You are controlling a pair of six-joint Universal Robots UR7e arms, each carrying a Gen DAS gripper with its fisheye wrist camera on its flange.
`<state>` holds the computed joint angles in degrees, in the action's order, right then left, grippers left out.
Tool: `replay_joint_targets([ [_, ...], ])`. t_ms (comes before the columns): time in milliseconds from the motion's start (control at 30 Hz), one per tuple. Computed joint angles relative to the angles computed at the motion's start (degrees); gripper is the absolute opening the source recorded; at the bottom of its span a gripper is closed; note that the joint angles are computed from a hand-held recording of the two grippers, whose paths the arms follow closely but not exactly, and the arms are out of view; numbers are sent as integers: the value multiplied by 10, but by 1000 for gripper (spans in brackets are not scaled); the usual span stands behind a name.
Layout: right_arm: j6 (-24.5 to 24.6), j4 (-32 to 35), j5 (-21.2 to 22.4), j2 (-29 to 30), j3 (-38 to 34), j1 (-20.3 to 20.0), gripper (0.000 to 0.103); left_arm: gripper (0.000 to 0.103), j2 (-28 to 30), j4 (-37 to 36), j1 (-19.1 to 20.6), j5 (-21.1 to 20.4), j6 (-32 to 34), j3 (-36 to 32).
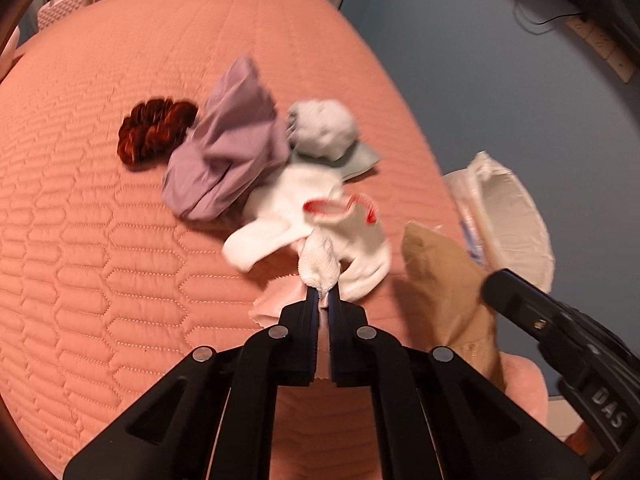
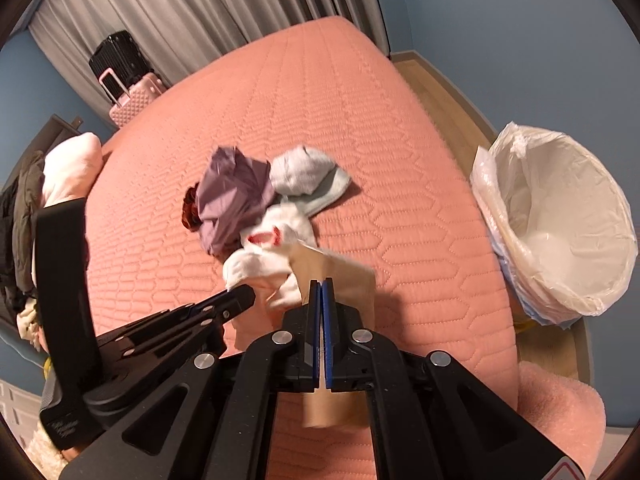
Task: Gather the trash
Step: 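Carry the pink cloth and tan stocking over the wastebasket with both tools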
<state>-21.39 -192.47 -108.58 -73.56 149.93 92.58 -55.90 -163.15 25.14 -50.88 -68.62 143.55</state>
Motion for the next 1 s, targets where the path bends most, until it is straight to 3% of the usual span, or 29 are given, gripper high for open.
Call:
replay_joint_targets([
  [333, -9, 21, 28, -87, 26, -2, 1, 3, -97, 65, -82, 31, -34, 18],
  [467, -10, 31, 37, -115, 33, -3, 1, 3, -91, 73, -96, 45, -29, -1],
  [733, -13, 52, 55, -171, 37, -10, 1, 3, -17, 39, -86, 56, 22, -65],
  [1000, -23, 83, 77, -231, 35, -48, 1, 3, 37, 13, -75, 48, 77, -113],
])
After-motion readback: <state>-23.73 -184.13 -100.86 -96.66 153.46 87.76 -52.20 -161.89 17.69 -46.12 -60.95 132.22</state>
